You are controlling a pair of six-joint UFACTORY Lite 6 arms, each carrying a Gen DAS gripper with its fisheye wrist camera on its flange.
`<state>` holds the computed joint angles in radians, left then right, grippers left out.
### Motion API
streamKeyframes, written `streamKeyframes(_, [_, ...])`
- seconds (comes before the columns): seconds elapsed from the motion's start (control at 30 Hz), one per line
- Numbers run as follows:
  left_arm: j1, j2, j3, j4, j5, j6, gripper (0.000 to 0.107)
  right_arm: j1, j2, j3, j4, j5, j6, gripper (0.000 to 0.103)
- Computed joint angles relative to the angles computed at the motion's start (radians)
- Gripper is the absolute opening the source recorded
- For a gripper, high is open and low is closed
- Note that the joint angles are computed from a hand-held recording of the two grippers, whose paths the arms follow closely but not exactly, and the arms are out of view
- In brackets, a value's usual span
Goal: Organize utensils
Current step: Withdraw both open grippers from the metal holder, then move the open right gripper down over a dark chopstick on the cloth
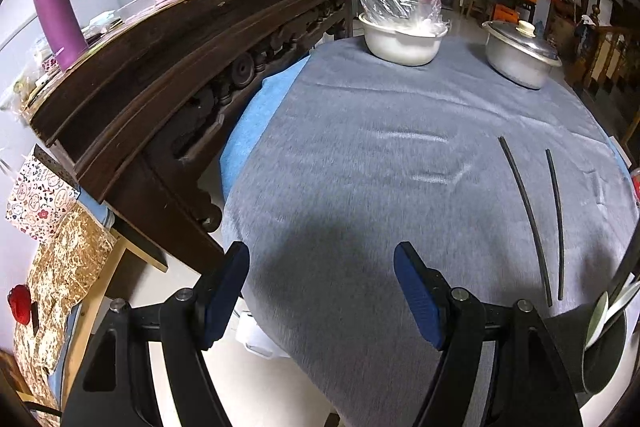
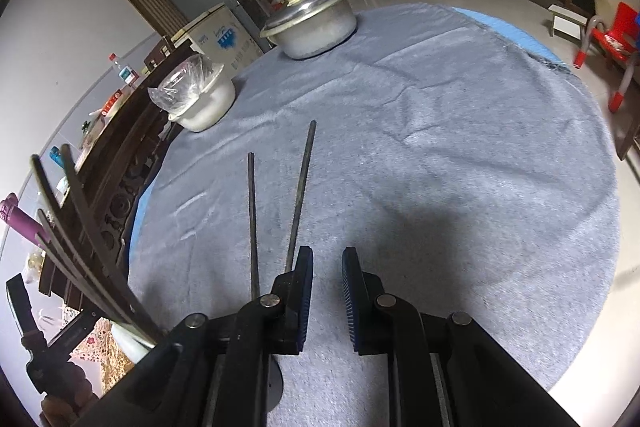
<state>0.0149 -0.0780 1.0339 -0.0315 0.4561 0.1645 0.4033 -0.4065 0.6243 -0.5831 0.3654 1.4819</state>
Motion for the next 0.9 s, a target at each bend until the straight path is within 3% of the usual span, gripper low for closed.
streamKeyframes(0.53, [-0.067,0.154,0.152,0.039,-0.01,-0.04,0.075,-0.109,0.22,0.172,0.153,-0.078,-0.238,0.016])
streamKeyframes(0.8, [-0.117,0.252,0.261,0.072,-0.014,-0.068,0.075,-0.193,0.384,0.309,0.371,-0.107,-0.539,0.016])
streamKeyframes(0.9, [-0.137,0.324,0.336,0.078,-0.003,-0.07,0.075,-0.237,0.471,0.387,0.532,-0.107,-0.724,0.016])
